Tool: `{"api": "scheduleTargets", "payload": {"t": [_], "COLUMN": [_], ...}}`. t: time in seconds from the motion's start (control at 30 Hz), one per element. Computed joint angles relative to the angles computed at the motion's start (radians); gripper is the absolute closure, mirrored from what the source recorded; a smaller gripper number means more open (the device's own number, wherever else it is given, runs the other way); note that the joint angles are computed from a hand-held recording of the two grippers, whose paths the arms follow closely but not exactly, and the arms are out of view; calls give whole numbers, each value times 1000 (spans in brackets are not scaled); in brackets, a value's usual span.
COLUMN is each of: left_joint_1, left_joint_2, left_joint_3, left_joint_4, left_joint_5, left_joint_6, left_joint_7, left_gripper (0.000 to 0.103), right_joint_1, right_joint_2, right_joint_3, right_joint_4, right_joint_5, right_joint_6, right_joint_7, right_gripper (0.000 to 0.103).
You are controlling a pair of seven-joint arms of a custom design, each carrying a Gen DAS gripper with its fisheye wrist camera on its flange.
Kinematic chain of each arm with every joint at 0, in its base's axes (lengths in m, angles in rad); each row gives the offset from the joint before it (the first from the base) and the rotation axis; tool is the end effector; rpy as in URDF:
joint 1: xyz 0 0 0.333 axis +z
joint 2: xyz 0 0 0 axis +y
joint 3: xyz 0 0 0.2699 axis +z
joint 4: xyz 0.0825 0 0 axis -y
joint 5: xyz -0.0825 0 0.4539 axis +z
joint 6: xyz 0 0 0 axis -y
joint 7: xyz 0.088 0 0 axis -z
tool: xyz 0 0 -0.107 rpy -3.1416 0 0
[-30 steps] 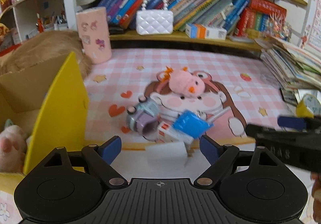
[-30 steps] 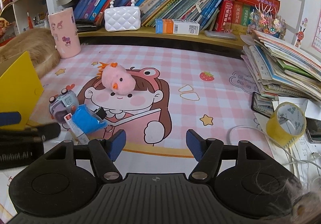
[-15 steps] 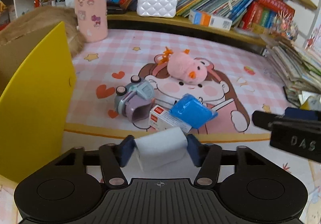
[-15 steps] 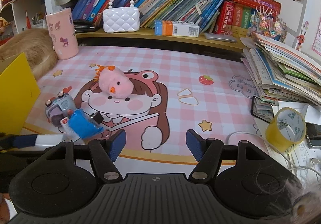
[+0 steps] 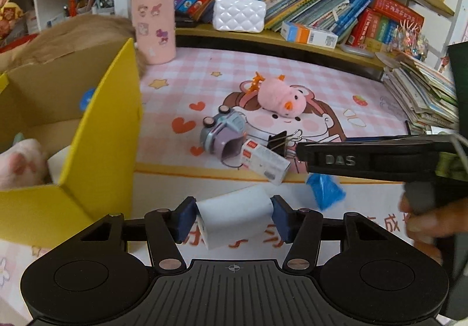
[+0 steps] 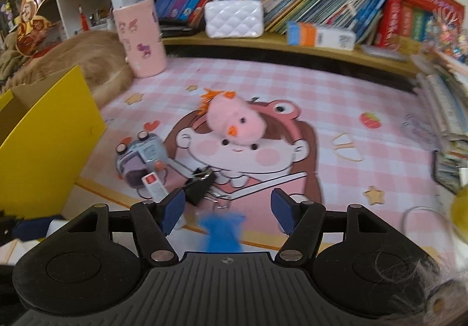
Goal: Organize objects
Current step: 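Grasp the white foam block with the left gripper while the right grasps the blue packet, then carry the white block and blue packet over the yellow box with both grippers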
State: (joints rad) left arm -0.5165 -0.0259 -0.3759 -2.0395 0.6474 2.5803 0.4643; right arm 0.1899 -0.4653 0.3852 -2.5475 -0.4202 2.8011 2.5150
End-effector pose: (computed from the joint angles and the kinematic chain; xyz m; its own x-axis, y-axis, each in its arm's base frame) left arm 0.3998 -0.5143 0.4375 -0.2744 -0.9575 0.0888 -0.7346 0.1491 -0.6619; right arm 0.4349 0.2983 0.4147 0.0475 -0.9932 -0.1067 -0.7201 0.0400 -0.6927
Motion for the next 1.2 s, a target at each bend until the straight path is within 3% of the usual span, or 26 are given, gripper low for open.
{"api": "scheduleTargets", "payload": {"t": [0.37,0.47,0.53,0.63,0.93,1.2], "left_joint_1": [2,2,3,3,10,17], "left_joint_2": [-44,-48,-51,-57,-91,-194], "left_joint_3": [-12,-13,-15,-16,-15,-7], "left_joint_4": [-34,-41,-44,-49,-90,-204], "left_joint_5": [5,-5,-8,-9,-28,-106], "left_joint_6": [-10,-7,-6,2,68,157], "left_joint_7": [-18,-17,-16,-11,22,106], "left_gripper": [48,48,48,48,48,48], "right_joint_1": [53,56,63,53,46,78], "right_joint_2": [0,-6,-10,-22,-99,-201], "right_joint_3": [-24,-16,-25,-15,19,72], "right_joint_4": [-28,-36,-45,-53,-74,-98], "right_joint_5": [17,2,10,0,12,36], "right_joint_6": [-57,-72,-66,-56,-74,-162], "right_joint_7": [-63,-73,-79,-66,-13,107], "right_gripper": [49,58,70,75,75,75]}}
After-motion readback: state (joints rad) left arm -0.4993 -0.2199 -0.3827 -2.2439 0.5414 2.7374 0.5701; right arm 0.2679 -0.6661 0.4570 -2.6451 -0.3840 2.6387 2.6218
